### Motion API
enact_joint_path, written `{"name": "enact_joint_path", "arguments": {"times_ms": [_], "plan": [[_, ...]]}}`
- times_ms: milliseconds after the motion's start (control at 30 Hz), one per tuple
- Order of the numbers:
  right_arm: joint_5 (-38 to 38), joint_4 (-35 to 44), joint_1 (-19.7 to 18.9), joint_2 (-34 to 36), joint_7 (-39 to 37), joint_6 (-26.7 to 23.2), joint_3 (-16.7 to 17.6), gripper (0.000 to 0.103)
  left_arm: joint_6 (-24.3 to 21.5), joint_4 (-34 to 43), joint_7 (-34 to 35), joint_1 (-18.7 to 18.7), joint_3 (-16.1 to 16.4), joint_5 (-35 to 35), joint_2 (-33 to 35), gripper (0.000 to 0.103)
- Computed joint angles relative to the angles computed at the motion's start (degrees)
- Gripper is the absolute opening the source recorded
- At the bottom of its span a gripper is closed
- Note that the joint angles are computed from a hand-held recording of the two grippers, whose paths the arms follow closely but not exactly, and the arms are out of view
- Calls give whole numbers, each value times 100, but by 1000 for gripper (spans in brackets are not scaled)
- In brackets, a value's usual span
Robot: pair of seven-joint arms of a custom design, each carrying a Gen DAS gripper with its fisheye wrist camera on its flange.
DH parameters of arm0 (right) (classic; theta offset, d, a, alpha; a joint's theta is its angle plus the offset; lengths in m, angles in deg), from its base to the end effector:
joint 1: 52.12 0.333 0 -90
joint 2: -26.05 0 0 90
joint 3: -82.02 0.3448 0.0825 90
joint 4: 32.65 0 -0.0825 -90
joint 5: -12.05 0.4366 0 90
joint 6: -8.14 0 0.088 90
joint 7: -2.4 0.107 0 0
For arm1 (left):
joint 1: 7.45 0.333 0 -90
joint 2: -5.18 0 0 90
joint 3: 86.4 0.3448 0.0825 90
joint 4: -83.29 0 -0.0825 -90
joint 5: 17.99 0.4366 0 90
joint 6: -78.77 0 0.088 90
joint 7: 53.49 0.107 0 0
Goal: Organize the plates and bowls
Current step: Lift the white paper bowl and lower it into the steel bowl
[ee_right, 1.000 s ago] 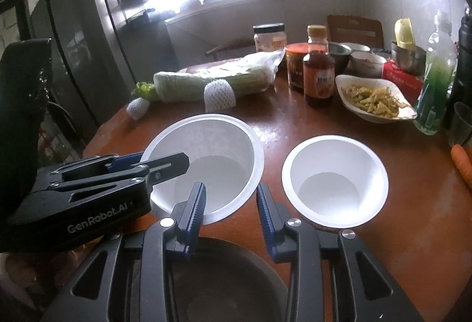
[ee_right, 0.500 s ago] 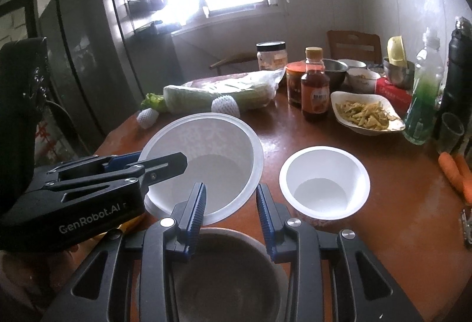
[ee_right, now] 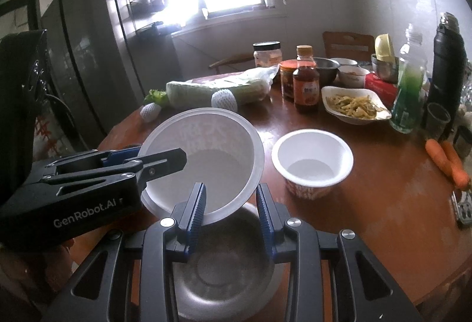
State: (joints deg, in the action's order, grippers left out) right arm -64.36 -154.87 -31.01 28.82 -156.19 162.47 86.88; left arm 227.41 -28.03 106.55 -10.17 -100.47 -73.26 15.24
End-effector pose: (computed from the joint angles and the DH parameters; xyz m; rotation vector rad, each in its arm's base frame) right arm 0.5424 0.2994 0.4201 -1.3014 1.9273 -0.7403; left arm 0.6571 -0.1741 0.4420 -1.0635 2.5144 -1.1733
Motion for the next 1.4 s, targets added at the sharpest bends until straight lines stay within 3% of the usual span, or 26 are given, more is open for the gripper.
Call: {"name": "enact_joint_path", "arguments": {"times_ms": [367,1400], "plan": [[96,-344,61,-182,154,-43,133,36,-50,-458,39,-42,91,198,-216,33],[927,-452,201,-10,-599,26,109,36,330,-750,-323,-97,74,914,-121,32]]}}
